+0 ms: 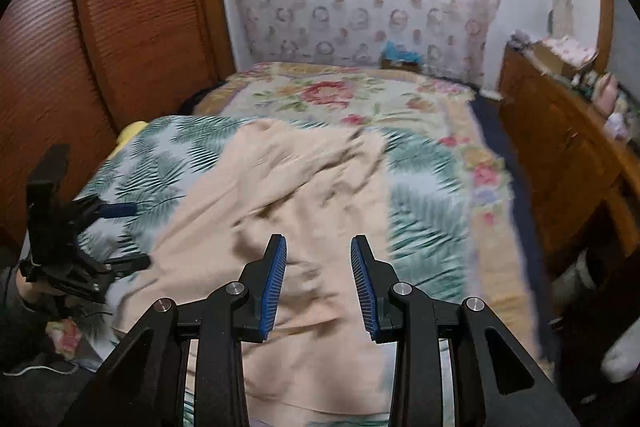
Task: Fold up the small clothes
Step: 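Grasp the bunched shirt with the right gripper and smooth it flat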
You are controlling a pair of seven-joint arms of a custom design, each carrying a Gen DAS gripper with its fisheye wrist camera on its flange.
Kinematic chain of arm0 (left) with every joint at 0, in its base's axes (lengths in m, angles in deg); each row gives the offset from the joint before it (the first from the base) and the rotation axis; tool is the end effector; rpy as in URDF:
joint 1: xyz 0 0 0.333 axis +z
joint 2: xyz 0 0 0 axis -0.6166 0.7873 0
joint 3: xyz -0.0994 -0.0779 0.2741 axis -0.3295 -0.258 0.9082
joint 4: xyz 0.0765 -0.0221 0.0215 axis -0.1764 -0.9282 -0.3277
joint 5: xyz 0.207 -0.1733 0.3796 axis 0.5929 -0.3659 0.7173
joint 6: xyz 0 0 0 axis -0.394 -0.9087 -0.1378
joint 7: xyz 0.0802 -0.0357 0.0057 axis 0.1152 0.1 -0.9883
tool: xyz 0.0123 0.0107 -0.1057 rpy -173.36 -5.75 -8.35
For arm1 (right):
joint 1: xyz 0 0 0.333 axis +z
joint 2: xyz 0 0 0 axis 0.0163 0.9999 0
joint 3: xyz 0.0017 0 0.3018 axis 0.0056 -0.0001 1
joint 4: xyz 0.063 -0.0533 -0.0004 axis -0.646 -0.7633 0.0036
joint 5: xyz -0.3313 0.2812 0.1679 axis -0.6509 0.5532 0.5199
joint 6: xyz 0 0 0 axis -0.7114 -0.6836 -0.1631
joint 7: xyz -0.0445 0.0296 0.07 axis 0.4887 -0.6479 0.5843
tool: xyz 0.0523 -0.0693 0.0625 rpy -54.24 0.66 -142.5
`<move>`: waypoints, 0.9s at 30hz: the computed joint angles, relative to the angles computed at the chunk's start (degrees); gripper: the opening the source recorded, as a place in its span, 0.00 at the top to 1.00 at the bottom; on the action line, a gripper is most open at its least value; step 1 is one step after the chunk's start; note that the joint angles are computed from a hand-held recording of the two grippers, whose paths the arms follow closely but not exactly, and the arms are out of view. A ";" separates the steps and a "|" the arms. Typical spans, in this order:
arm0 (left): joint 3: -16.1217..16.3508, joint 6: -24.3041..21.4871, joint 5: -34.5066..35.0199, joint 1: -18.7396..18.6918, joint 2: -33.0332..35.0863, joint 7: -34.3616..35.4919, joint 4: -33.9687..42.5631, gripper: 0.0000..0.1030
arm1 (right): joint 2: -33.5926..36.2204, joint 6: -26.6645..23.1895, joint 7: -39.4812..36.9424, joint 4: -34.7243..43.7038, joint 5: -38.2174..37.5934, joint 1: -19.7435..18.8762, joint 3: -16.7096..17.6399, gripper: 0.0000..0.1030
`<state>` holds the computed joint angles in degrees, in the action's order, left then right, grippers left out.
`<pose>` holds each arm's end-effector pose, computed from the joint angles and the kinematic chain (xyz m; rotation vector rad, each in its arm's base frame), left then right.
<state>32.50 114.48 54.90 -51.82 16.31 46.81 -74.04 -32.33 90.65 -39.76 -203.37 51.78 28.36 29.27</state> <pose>0.4865 -0.3534 0.4274 -1.6916 1.9206 -0.8679 0.4881 0.1201 0.5073 -1.9833 1.0355 -0.4320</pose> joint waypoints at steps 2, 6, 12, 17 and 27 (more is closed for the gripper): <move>-0.07 -0.28 -0.50 -0.16 -0.25 -0.18 -0.25 0.06 | 0.61 1.49 -1.59 -0.89 2.34 1.86 -0.90 0.64; -0.75 -0.31 0.41 -0.03 -1.25 -1.50 -1.14 0.06 | 2.95 0.62 -4.67 -0.60 6.84 4.35 -2.22 0.57; -1.28 -0.05 1.59 0.20 -1.81 -3.01 -1.70 0.06 | 7.54 1.28 -2.93 0.88 5.04 0.57 2.87 0.56; -1.39 0.19 1.95 0.38 -1.69 -3.85 -1.97 0.06 | 8.88 4.04 -0.72 1.20 0.98 -1.05 4.57 0.94; -2.51 1.83 3.90 0.99 -2.73 -5.53 -2.93 0.06 | -9.03 3.28 -1.80 -9.68 3.59 -3.50 -2.74 0.95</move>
